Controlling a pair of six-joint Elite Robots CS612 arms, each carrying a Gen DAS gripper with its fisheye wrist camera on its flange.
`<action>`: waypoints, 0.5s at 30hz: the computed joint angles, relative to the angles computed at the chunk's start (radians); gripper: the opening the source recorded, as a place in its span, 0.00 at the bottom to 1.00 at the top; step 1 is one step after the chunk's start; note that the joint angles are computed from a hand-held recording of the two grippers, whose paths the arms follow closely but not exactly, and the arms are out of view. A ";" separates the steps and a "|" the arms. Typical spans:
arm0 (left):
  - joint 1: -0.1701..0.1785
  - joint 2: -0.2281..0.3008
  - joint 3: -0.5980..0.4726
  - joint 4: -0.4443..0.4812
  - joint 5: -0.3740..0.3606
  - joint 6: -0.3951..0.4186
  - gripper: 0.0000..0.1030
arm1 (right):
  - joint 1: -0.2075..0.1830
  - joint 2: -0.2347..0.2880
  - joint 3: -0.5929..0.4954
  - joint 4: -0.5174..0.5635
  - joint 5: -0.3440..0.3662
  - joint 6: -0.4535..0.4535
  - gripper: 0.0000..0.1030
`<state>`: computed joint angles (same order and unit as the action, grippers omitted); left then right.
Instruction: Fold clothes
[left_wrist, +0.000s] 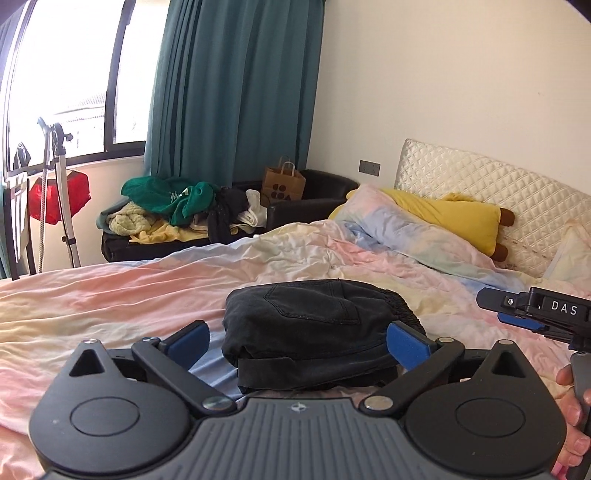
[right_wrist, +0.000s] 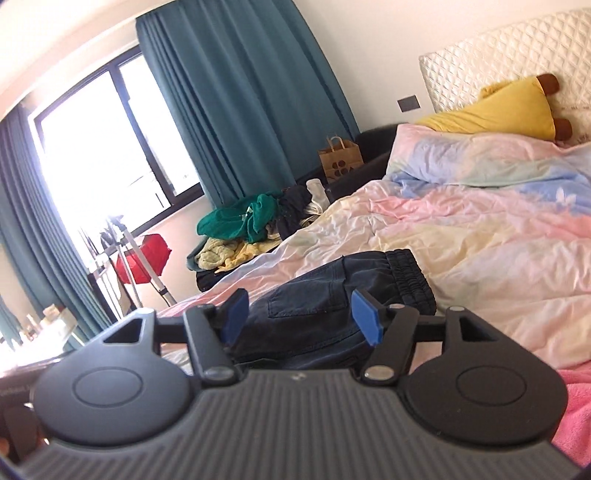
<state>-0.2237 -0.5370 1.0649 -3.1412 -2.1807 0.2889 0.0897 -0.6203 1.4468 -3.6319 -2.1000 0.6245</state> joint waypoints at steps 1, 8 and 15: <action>0.005 -0.016 0.034 -0.034 0.003 0.007 1.00 | 0.010 -0.001 0.002 -0.009 -0.012 -0.025 0.70; 0.044 -0.070 0.175 -0.212 0.013 -0.054 1.00 | 0.066 0.006 -0.014 -0.018 -0.093 -0.138 0.90; 0.072 -0.076 0.230 -0.317 0.017 -0.053 1.00 | 0.108 0.058 -0.071 -0.030 -0.161 -0.256 0.90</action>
